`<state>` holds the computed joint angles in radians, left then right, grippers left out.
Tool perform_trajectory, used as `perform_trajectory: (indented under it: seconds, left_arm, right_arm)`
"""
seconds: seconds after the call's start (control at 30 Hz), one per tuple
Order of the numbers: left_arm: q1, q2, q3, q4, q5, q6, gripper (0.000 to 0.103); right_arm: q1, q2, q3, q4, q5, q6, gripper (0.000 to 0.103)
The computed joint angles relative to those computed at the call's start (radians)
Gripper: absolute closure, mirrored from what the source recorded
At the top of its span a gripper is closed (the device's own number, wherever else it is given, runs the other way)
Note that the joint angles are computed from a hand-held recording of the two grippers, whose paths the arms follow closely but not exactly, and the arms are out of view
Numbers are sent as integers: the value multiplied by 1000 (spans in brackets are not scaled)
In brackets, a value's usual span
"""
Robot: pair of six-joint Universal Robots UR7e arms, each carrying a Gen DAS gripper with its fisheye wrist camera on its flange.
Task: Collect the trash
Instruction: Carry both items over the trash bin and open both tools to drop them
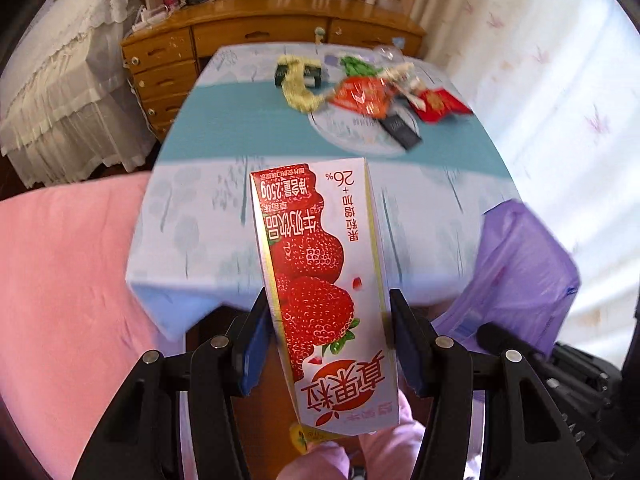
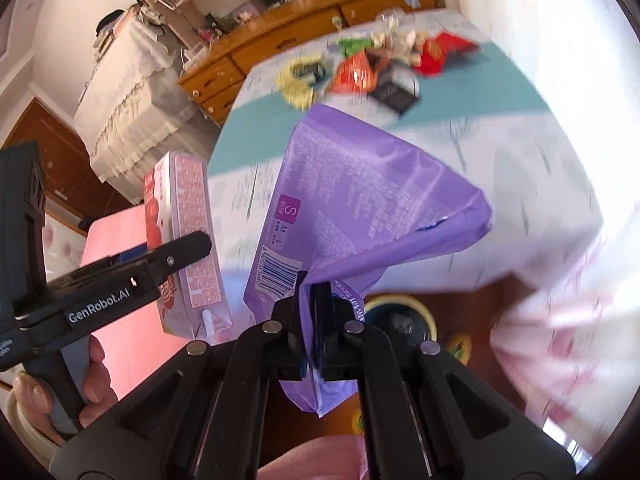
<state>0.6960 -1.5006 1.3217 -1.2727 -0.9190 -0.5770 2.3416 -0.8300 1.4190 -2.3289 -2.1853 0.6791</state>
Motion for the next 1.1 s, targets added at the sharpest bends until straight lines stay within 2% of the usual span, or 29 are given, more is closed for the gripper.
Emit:
perform_trajectory:
  seconds: [0.13, 0.33, 0.53, 0.73, 0.87, 0.9, 0.97, 1.0, 1.03, 1.1]
  left_arm:
    - [-16, -99, 132, -4, -65, -14, 47]
    - [-17, -206, 338, -63, -138, -33, 47]
    - [68, -233, 565, -245, -177, 15, 47]
    - [208, -186, 757, -492, -142, 116, 46]
    - [299, -112, 817, -616, -127, 173, 46]
    - [326, -92, 837, -662, -113, 194, 44]
    - [363, -65, 859, -720, -99, 220, 33]
    - [382, -63, 871, -745, -94, 231, 20]
    - [399, -56, 876, -761, -91, 236, 12]
    - [440, -44, 878, -784, -90, 243, 12]
  right_arm:
    - [40, -23, 95, 45, 24, 124, 102]
    - [51, -74, 243, 88, 54, 239, 102]
    - [-13, -105, 421, 20, 81, 255, 102]
    - [-138, -75, 603, -183, 104, 173, 102]
    - [-220, -19, 659, -307, 106, 82, 102]
    - [-239, -4, 668, -334, 105, 57, 102]
    - [-274, 29, 677, -392, 106, 1, 102]
    - [-289, 46, 677, -413, 104, -24, 102]
    - [-306, 66, 678, -439, 104, -56, 102]
    - [-325, 96, 670, -465, 101, -93, 102]
